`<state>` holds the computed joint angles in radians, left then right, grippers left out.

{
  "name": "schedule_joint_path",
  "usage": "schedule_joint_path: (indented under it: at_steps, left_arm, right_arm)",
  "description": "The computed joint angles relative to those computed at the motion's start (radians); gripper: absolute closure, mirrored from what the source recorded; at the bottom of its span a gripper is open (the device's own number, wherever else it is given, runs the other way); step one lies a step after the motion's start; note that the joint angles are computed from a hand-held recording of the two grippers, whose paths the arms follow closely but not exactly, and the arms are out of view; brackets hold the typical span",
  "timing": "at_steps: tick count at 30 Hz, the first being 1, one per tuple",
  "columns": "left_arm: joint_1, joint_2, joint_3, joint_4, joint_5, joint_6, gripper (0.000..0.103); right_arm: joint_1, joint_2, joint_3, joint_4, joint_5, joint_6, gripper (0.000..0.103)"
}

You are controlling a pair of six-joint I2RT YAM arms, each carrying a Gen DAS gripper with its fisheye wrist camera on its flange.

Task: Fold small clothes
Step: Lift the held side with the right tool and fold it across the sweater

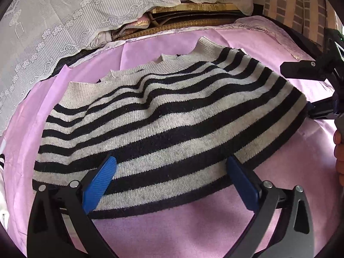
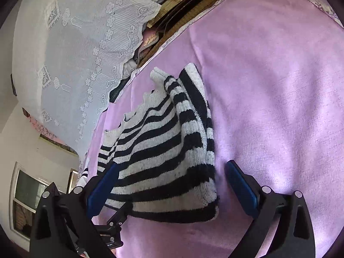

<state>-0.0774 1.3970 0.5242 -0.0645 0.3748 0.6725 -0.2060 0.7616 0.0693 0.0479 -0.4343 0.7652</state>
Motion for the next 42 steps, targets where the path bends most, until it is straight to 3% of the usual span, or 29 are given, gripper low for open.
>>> schedule_joint_path:
  at_steps: [4,6,9,11,12,16,19,21,22,23,25,28,32,42]
  left_arm:
    - [0.027,0.029,0.043,-0.056,0.042,0.006,0.004]
    - [0.045,0.006,0.034,-0.040,0.050,-0.011,0.004]
    - [0.099,-0.014,0.057,-0.018,0.086,-0.072,0.004]
    - [0.111,0.043,0.137,-0.056,0.096,-0.118,0.004]
    - [0.100,0.084,0.182,-0.076,0.072,-0.146,0.004]
    - [0.070,0.255,0.325,-0.134,0.032,-0.217,0.004]
    - [0.030,0.248,0.265,-0.024,-0.038,-0.198,0.004]
    - [0.020,0.237,0.233,0.022,-0.059,-0.201,0.004]
    - [0.018,0.241,0.232,0.029,-0.063,-0.200,0.004]
    - [0.018,0.245,0.234,0.030,-0.064,-0.201,0.004]
    - [0.021,0.242,0.228,0.035,-0.062,-0.201,0.004]
    - [0.036,0.233,0.220,0.041,-0.042,-0.193,0.004]
    - [0.106,0.236,0.268,-0.049,0.060,-0.177,0.004]
    - [0.116,0.220,0.327,-0.192,0.175,-0.149,0.004]
  right_arm:
    - [0.072,0.066,-0.001,0.087,0.067,0.049,0.003]
    - [0.078,0.077,0.000,0.094,0.098,0.056,0.008]
    - [0.076,0.115,0.003,0.097,0.146,0.070,0.033]
    - [0.072,0.125,-0.004,0.097,0.173,0.092,0.055]
    - [0.066,0.126,-0.007,0.097,0.173,0.095,0.058]
    - [0.080,0.149,0.009,0.087,0.181,0.059,0.059]
    - [0.115,0.157,0.015,0.101,0.204,0.040,0.045]
    - [0.178,0.139,0.029,0.060,0.290,0.050,0.044]
    - [0.219,0.132,0.039,0.031,0.354,0.068,0.048]
    - [0.254,0.125,0.049,-0.002,0.418,0.089,0.060]
    - [0.259,0.075,0.030,-0.006,0.439,0.117,0.071]
    - [0.264,-0.044,0.011,-0.039,0.456,0.145,0.076]
    - [0.462,-0.061,0.097,-0.145,0.694,0.154,0.077]
    - [0.899,0.132,0.330,-0.309,1.158,0.251,0.078]
